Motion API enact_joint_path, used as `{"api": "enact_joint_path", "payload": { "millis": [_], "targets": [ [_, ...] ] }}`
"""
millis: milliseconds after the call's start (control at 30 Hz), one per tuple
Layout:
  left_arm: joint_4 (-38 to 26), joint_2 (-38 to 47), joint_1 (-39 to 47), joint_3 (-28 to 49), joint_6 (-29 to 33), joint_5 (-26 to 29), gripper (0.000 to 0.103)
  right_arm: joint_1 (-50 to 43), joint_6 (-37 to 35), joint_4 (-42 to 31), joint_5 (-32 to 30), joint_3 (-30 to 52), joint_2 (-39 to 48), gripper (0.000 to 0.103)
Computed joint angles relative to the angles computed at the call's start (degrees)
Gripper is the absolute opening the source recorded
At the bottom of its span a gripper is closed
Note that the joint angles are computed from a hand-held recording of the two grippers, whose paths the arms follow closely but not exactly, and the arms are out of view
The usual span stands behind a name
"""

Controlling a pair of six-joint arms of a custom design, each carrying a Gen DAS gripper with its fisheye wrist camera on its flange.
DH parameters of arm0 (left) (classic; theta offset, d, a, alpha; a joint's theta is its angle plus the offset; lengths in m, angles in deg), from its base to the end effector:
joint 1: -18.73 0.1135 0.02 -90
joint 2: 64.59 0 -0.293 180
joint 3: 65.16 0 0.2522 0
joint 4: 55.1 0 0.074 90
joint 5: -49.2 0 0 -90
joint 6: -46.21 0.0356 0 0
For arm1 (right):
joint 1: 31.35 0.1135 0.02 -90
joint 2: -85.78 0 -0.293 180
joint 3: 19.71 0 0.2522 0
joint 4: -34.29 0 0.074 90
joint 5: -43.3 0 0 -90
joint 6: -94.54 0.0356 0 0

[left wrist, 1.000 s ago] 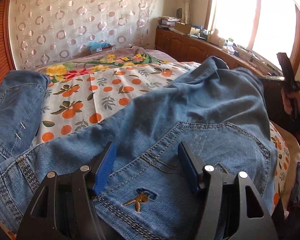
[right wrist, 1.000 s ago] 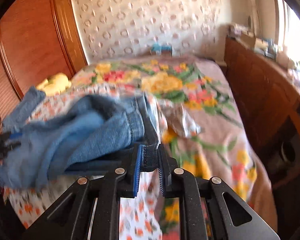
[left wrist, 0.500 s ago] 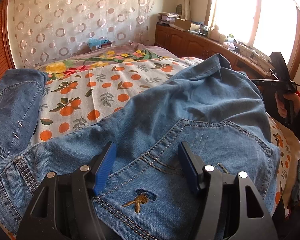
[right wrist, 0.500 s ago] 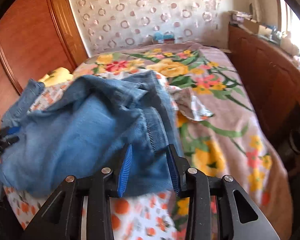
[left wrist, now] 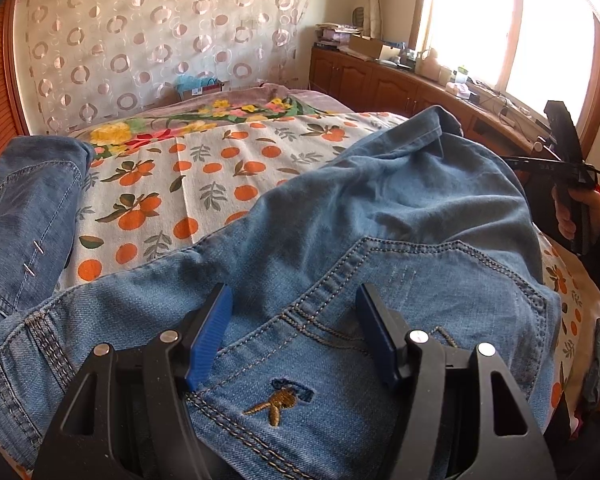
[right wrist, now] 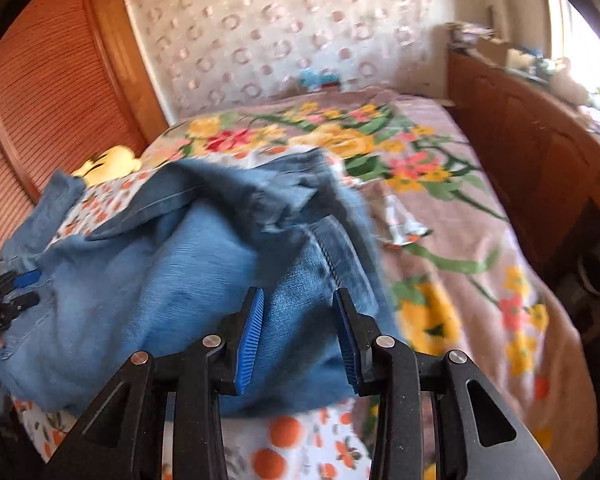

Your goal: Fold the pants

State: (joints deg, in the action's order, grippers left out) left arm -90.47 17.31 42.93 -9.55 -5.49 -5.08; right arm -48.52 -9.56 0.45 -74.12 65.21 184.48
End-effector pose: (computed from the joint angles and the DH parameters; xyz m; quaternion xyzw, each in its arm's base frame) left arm 0.2399 0.0850 0.2013 0.1878 0.9067 -0.1333 0.3535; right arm 0.3683 -0.0966 0.2650 -0.0614 0.9078 0.1182 0.3977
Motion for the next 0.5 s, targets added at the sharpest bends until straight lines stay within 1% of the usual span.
{"api": "enact_joint_path", "payload": {
  "millis": [33,67,133,233,267,300,333,367,400,500],
  "targets": [
    [-0.10,0.14,0.08,0.08,0.14,0.06,0.065,-0.22,0.25,-0.39,0.16,0.64,0.98,0.043],
    [-0.26,0.18,0.07,0.16,0.20,0.09,0.065,-0.05,0.52,-1.59,0.96,2.05,2.62,0.044],
    [-0.15,0.29,-0.03,0.23,0.08,0.07,0.065,0.86,1.00,-1.93,3.06,3.12,4.45,0.044],
    [-0.06,0.38,-0.02,0.25,0.07,0.09,0.065,1.84,3.61,-1.94,3.05,4.70,6.42,0.043],
    [0.04,0.46,-0.11,0.28,-0.04,0.06,0.065,2.60,4.56,-1.35,3.38,5.17,6.72,0.040],
    [0.01,0.38,-0.06,0.22,0.04,0.05,0.065,3.06,4.81,-0.90,2.75,5.47,6.47,0.018],
    [0.06,0.38,-0.07,0.19,0.03,0.04,0.065,3.56,4.39,0.10,2.43,4.64,5.51,0.006],
    [0.05,0.43,-0.04,0.22,0.05,0.08,0.065,4.31,4.13,2.18,2.66,2.55,3.37,0.005],
    [-0.04,0.38,0.01,0.22,0.10,0.11,0.065,4.57,4.10,3.62,1.14,1.26,1.74,0.004],
    [0.02,0.37,0.00,0.20,0.07,0.11,0.065,4.50,4.35,6.35,-8.66,-1.73,-1.70,0.003]
  ]
}}
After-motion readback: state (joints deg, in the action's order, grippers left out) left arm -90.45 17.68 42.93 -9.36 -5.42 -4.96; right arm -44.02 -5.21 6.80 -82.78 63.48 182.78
